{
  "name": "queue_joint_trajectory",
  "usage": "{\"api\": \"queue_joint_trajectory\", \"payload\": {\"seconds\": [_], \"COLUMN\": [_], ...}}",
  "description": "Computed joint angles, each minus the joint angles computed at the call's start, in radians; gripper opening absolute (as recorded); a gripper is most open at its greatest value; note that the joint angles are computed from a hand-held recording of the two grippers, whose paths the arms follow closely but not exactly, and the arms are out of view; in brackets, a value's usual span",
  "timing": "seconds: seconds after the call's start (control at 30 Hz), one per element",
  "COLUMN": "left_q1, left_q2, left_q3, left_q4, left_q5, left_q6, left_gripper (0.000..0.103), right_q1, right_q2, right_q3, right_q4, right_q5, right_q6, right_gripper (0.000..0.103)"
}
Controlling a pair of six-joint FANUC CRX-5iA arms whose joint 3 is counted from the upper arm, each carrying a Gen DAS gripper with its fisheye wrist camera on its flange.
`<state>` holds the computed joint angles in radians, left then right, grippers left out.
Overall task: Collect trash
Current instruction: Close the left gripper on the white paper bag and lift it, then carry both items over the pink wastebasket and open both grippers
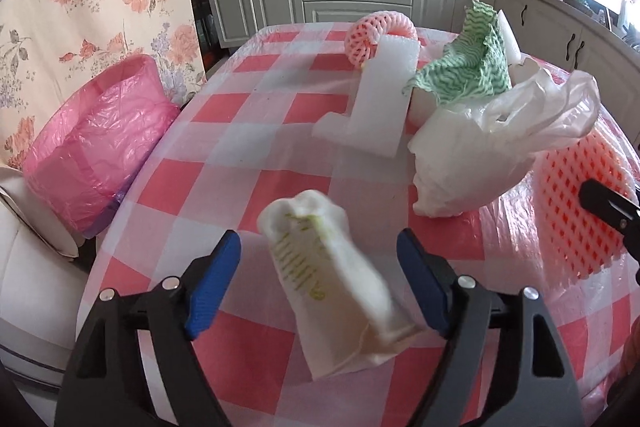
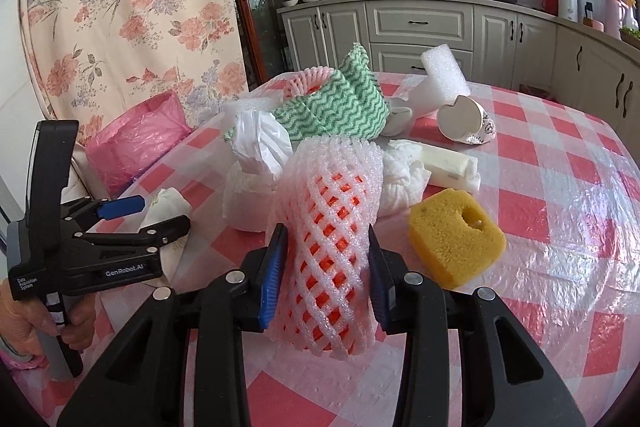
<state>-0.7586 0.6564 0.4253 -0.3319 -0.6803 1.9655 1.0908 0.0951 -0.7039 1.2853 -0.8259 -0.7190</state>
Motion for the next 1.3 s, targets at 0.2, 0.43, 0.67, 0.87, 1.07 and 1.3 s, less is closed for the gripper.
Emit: {"api": "queue_joint_trajectory", "payload": {"seconds": [0.2,0.43,0.67,0.87,1.07,1.3], "left_q1": [0.01,0.002,-0.029,-0.048,-0.002,0.035], "left_q2": [-0.009,-0.07,-0.155,-0.248,-0.327,-0.344], "left_q3": [-0.033,-0.105,-0.167,-0.237,-0.291,-0.271], "left_q4": [0.049,-0.027,-0.229,-0.438,-0.517,-0.591], "left_q5": [0.037,0.111,0.164,0.179,0.204,0.133], "left_q6": [-0.061,-0.004,0.169,0.376,0.496,0.564], "left_gripper": [0.038,0.037,0.037,0.037,0.037,0.037], "right_q1": [0.019,0.066,0.106,0.091,0.04,-0.046], "right_q2": [0.005,0.002,0.017,0.048,0.106,0.19], "right_q3": [0.01,0.01,0.043,0.103,0.189,0.309], "right_q4": [-0.013,0.002,0.09,0.169,0.243,0.352], "right_q5": [-0.029,-0.1,-0.187,-0.178,-0.089,0.044], "right_q6": [0.016,-0.035,-0.047,-0.009,0.071,0.144], "right_gripper": [0.037,0.036,0.036,0.036,0.036,0.036]}}
